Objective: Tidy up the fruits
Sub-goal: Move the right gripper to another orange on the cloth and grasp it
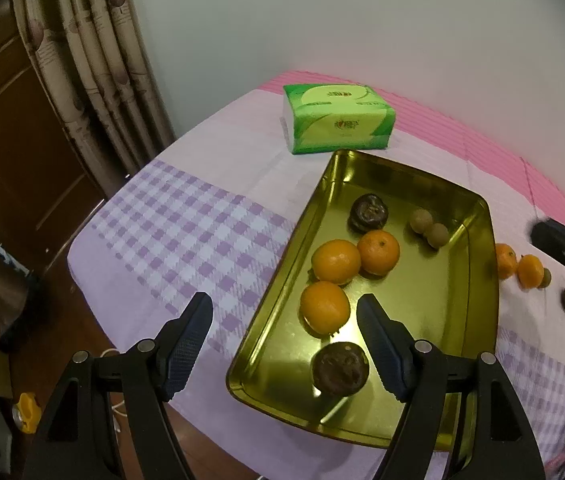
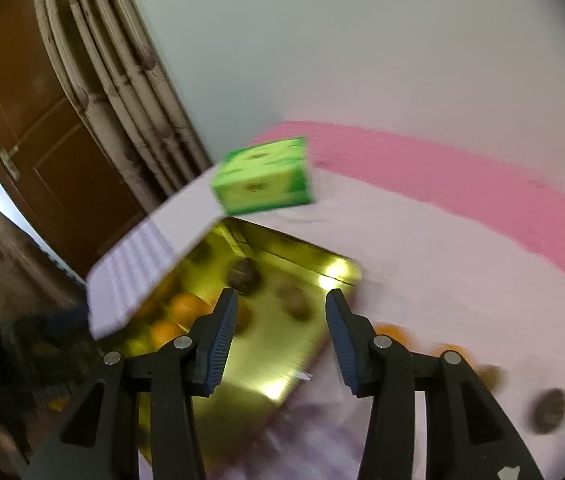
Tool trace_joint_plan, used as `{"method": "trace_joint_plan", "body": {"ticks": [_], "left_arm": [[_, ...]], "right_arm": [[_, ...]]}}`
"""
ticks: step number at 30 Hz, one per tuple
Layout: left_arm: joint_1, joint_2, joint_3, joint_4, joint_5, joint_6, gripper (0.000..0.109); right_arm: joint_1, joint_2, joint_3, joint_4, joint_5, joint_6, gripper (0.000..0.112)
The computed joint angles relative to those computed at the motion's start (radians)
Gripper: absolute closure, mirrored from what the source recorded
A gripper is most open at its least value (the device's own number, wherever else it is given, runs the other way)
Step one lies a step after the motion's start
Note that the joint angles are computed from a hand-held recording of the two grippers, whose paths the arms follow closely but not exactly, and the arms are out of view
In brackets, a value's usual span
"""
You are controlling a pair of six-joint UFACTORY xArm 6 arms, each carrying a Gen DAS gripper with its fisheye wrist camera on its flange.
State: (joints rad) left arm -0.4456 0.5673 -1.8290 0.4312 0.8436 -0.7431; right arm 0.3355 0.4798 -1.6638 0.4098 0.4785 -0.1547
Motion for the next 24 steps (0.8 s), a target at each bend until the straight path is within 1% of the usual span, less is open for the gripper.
{"method": "trace_joint_plan", "body": {"ticks": [2, 4, 6, 7, 9, 11, 13, 15, 16, 20, 21, 22, 23, 24], "left_arm": [[-0.007, 0.000, -0.001, 0.004, 0.001, 0.005, 0.034], [-0.015, 0.000, -0.002, 0.014, -0.001, 0.010, 0.034], [-0.021, 0.001, -0.005, 0.018, -0.001, 0.018, 0.034], [-0.023, 0.002, -0.006, 0.017, -0.001, 0.021, 0.034], [-0.026, 0.003, -0.008, 0.018, 0.002, 0.024, 0.034], [-0.027, 0.005, -0.009, 0.016, 0.005, 0.027, 0.034], [-0.027, 0.010, -0.015, 0.011, 0.010, 0.032, 0.034], [-0.028, 0.012, -0.016, 0.007, 0.011, 0.036, 0.034], [-0.028, 0.014, -0.017, 0.005, 0.011, 0.039, 0.034], [-0.027, 0.025, -0.028, -0.010, 0.013, 0.056, 0.034], [-0.027, 0.029, -0.034, -0.015, 0.016, 0.062, 0.034], [-0.027, 0.035, -0.041, -0.020, 0.020, 0.068, 0.034], [-0.027, 0.038, -0.045, -0.023, 0.023, 0.071, 0.034], [-0.027, 0.041, -0.048, -0.024, 0.024, 0.073, 0.034]], "right_arm": [[-0.029, -0.034, 0.046, -0.009, 0.025, -0.034, 0.068], [-0.061, -0.049, 0.057, 0.008, 0.091, -0.092, 0.067], [-0.070, -0.060, 0.069, -0.046, 0.109, -0.113, 0.067], [-0.074, -0.052, 0.050, -0.054, 0.140, -0.153, 0.067], [-0.069, -0.039, 0.029, -0.067, 0.162, -0.196, 0.067], [-0.061, 0.002, -0.028, -0.094, 0.202, -0.222, 0.066], [-0.051, 0.068, -0.117, -0.127, 0.247, -0.243, 0.062], [-0.042, 0.103, -0.159, -0.171, 0.265, -0.247, 0.057], [-0.038, 0.141, -0.210, -0.199, 0.289, -0.249, 0.056], [-0.031, 0.240, -0.340, -0.233, 0.351, -0.275, 0.053], [-0.030, 0.275, -0.389, -0.250, 0.382, -0.269, 0.053], [-0.029, 0.323, -0.456, -0.265, 0.428, -0.262, 0.054], [-0.030, 0.343, -0.480, -0.271, 0.442, -0.258, 0.068], [-0.026, 0.353, -0.486, -0.288, 0.439, -0.244, 0.074]]}}
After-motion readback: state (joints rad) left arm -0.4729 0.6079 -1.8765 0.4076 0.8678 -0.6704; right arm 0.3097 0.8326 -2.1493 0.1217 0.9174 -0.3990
